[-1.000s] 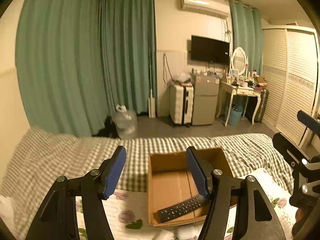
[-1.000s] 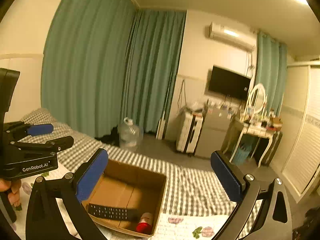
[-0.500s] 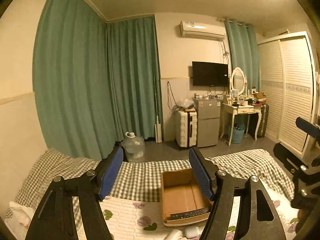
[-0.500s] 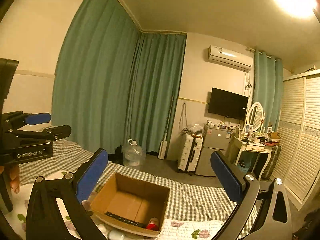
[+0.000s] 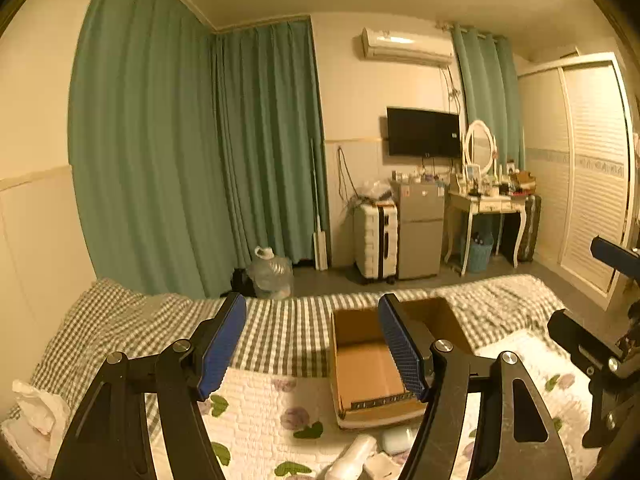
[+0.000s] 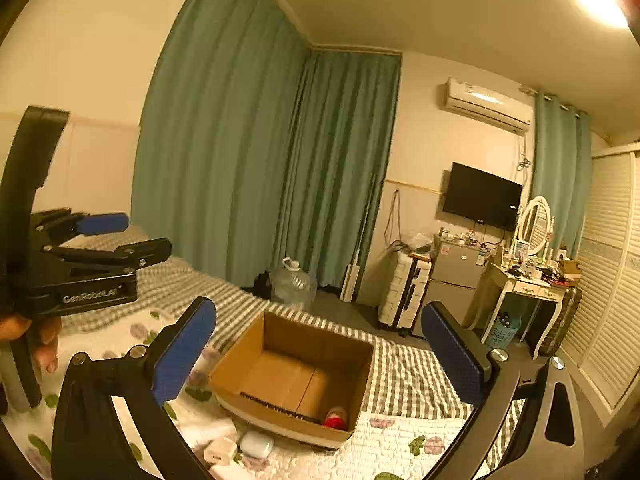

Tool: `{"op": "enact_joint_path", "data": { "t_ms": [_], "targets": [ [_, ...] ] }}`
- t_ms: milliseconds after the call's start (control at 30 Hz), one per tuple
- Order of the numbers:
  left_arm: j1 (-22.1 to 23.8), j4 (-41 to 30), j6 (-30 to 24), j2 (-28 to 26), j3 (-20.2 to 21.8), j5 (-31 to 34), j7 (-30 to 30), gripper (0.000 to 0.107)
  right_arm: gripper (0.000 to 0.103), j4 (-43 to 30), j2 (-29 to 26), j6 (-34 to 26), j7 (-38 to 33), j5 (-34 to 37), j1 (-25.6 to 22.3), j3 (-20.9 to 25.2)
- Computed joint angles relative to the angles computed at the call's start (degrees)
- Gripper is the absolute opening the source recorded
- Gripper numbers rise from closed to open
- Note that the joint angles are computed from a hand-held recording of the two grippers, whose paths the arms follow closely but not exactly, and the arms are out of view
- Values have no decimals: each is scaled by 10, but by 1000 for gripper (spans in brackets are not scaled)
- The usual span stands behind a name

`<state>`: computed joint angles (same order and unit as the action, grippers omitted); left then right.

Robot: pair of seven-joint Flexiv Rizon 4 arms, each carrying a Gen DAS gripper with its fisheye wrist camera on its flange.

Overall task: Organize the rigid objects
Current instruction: 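Lift both open tools back from the box toward the bed items, then grasp the white hair dryer with the left tool while the right tool grasps the white charger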

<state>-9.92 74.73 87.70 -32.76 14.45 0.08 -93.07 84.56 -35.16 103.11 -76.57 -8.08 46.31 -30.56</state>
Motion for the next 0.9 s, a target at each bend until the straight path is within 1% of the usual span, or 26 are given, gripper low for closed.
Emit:
{"op": "enact_joint_path", "data": {
  "t_ms": [33, 100, 167, 200, 267, 367, 467, 633, 767, 900],
  "targets": [
    [7, 4, -1, -1, -11, -3, 6, 71, 103, 1, -5, 1, -3, -3, -1, 1],
    [25, 11, -9, -6, -37, -16, 17, 71, 103, -5, -15, -5, -11, -15, -21, 26],
    [39, 14, -22, -12, -56, -29, 27, 71, 103, -11, -21, -11, -18, -33, -59, 81],
    [48, 21, -24, -13, -69, -35, 36, 71, 103, -16, -25, -17, -18, -47, -87, 119],
    [60, 31, -22, -17, -85, -44, 49, 71, 103, -21, -32, -26, -19, -58, -116, 161],
    [61, 50, -8, -21, -83, -49, 58, 71, 103, -34, -49, -51, -18, -81, -163, 227],
    [65, 51, -13, -34, -85, -56, 73, 71, 103, -45, -69, -80, -14, -99, -191, 265],
    [70, 44, -48, -59, -87, -68, 84, 71, 103, -55, -96, -117, -25, -121, -227, 317],
    [77, 39, -66, -75, -90, -76, 86, 71, 103, -68, -115, -148, -33, -125, -238, 335],
    [92, 44, -74, -84, -111, -86, 100, 71, 103, -80, -130, -172, -43, -121, -246, 353]
  ]
}}
